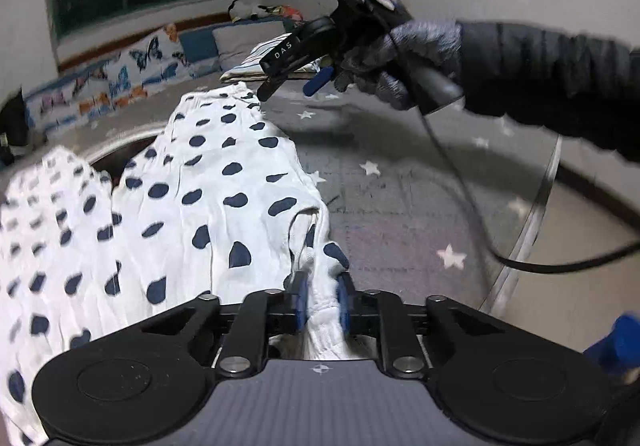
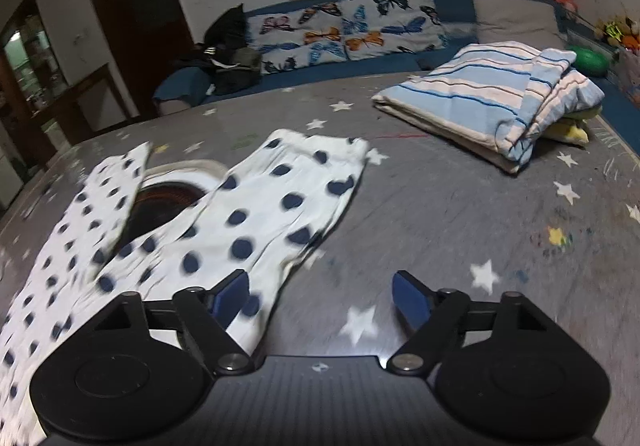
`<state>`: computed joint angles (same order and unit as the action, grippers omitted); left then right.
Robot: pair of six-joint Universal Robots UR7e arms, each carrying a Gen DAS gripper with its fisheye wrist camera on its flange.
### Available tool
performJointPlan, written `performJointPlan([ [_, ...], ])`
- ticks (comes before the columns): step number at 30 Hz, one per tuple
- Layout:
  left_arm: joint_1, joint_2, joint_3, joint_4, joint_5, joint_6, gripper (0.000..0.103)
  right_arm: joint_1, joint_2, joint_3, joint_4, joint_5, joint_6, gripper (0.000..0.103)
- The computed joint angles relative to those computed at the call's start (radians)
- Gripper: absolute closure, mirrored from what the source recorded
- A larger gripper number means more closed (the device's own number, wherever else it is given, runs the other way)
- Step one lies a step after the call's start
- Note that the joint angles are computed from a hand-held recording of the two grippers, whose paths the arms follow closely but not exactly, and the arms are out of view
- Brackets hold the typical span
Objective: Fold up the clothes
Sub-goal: 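Grasp the pants leg edge with the left gripper while the right gripper grasps the waistband, then lift the pants with both grippers and fold one leg over the other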
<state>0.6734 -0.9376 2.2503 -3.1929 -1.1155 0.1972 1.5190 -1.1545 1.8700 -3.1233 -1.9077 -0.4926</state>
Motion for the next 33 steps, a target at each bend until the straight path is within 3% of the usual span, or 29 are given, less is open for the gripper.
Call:
performJointPlan([
  [8, 0.021, -0.038, 0.002, -0.013, -0.059, -0.066, 0.089, -0.004, 0.146, -0.213, 0.042, -0.032, 0.035, 0.046],
  [15, 0.047, -0.056, -0.011, -0.008, -0.098, -0.100, 0.089, -0.004, 0.257, -0.361, 0.053, -0.066, 0.049, 0.053],
  [18, 0.054, -0.057, -0.015, -0.008, -0.102, -0.108, 0.089, -0.001, 0.280, -0.390, 0.043, -0.087, 0.051, 0.066],
  [20, 0.057, -0.057, -0.015, -0.011, -0.107, -0.113, 0.089, -0.001, 0.279, -0.391, 0.049, -0.086, 0.057, 0.067],
  [25, 0.059, -0.051, -0.013, -0.009, -0.117, -0.116, 0.089, 0.008, 0.292, -0.399, 0.036, -0.119, 0.016, 0.080],
  [26, 0.056, -0.051, -0.010, -0.013, -0.113, -0.118, 0.089, 0.008, 0.292, -0.403, 0.044, -0.112, 0.020, 0.090],
  [33, 0.043, -0.079, 0.021, -0.077, -0.089, -0.139, 0.091, 0.020, 0.273, -0.405, 0.054, -0.082, 0.090, 0.096],
])
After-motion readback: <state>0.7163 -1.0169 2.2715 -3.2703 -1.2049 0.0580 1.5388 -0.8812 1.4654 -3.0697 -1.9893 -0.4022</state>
